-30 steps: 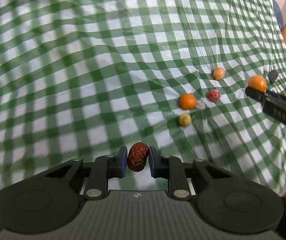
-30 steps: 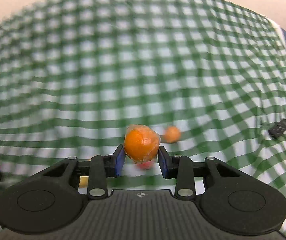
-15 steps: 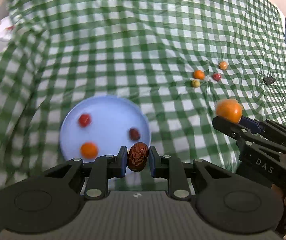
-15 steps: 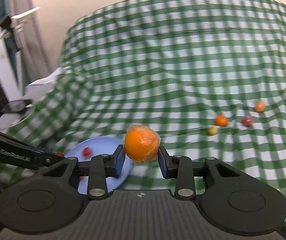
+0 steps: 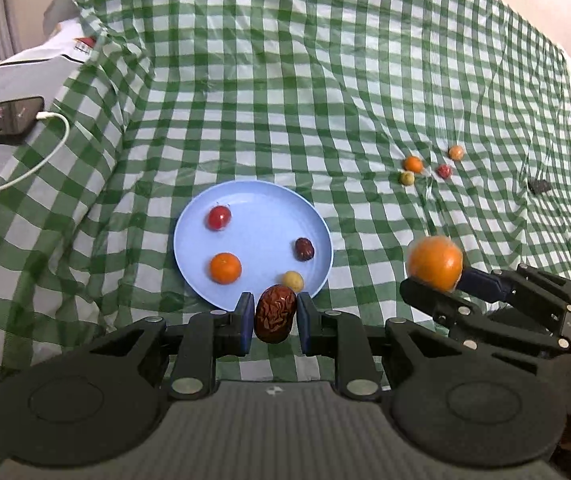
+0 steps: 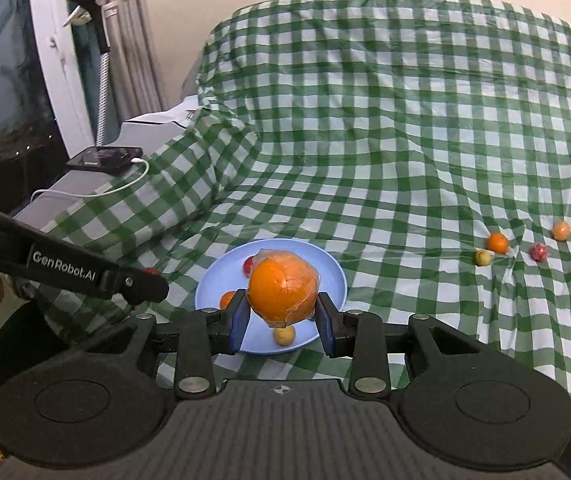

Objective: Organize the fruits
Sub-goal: 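Carry the jujube and wrapped orange over the blue plate with both tools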

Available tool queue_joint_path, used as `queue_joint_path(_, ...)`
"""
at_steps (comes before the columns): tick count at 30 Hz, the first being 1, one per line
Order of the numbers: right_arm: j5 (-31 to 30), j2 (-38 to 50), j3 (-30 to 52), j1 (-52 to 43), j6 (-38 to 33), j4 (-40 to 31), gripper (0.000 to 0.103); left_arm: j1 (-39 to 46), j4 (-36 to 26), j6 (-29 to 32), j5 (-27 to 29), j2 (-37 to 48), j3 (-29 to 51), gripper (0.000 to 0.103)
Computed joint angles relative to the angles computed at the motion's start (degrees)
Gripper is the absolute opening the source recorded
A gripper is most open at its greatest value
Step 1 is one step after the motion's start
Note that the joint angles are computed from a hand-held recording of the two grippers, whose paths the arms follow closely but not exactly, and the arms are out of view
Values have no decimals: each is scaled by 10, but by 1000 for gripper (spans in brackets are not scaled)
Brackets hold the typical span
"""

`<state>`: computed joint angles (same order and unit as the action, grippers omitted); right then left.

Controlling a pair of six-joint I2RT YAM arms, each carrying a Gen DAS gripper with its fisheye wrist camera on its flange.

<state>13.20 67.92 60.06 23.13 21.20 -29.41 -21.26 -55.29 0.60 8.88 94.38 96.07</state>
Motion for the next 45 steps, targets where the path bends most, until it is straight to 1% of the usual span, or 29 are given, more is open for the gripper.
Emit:
queue_joint_path(11,20,9,21,34,3,-22,37,24,10,-2,23,-29,-27,25)
queue_joint_path(16,26,16,29,44,0,-26,37,33,8,-5,20,-29,-28,25)
queue_joint_path(26,29,29,33,50,0,-30,37,45,12,-8,32,-28,-30,25)
queue_joint_path(39,9,65,44,34,-1,-25,37,51,41,-11,18,1,-23,25)
queue_joint_path(45,-7,99,54,12,-9,-9,37,51,45,-12,12,43,13,25)
